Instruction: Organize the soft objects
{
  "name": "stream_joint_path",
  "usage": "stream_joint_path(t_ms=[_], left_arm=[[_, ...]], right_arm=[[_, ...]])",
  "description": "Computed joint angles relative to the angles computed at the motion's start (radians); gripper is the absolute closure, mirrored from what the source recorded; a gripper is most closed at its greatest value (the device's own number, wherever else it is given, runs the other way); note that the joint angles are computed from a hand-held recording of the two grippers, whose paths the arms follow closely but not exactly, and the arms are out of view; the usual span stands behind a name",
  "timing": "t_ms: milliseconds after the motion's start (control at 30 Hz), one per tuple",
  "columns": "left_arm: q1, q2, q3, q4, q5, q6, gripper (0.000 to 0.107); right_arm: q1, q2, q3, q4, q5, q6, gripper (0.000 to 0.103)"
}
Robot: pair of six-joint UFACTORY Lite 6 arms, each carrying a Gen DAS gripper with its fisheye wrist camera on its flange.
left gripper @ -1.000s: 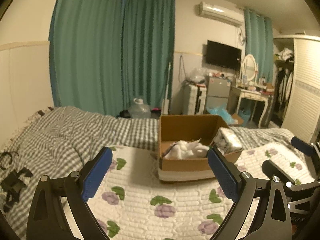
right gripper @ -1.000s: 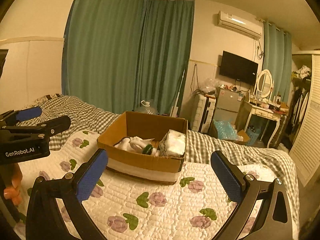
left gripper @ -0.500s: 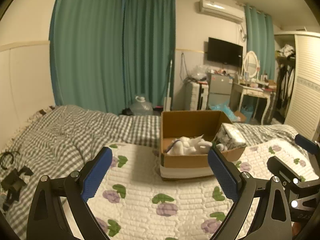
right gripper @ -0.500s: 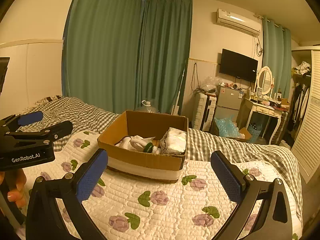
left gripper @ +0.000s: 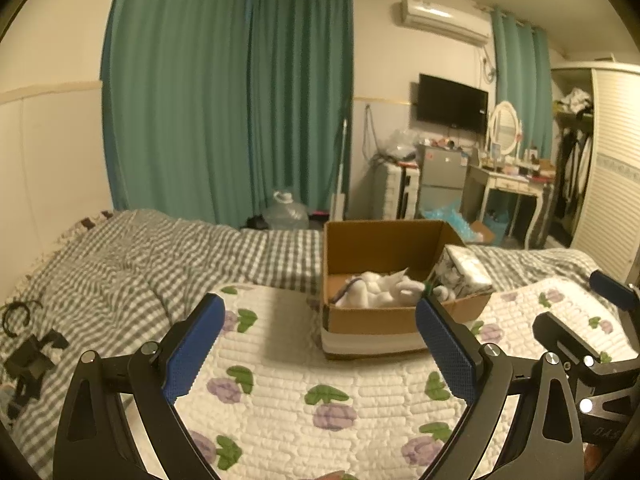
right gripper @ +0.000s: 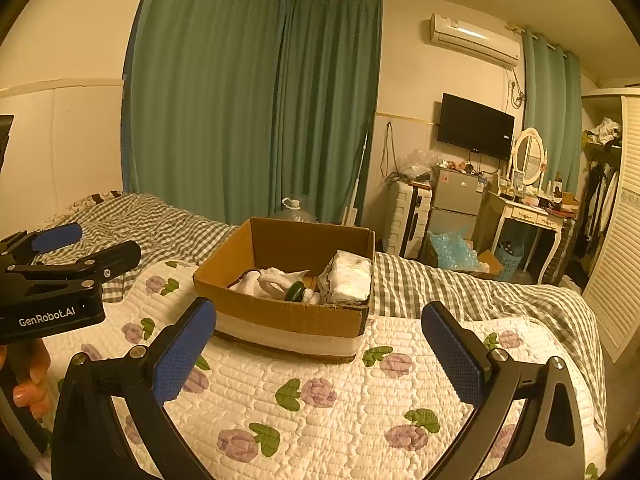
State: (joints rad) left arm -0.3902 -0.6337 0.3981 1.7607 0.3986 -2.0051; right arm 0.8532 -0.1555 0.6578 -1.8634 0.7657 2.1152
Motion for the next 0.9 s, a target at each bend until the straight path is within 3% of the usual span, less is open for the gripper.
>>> stream_joint_path(t_ms=[900], left_arm=[[-0.023,0.020,0.001,-0.039,0.008,0.018,0.009]], right_arm=[[-0.008,0.010,0.003,0.000,-0.009,0.004,0.000]])
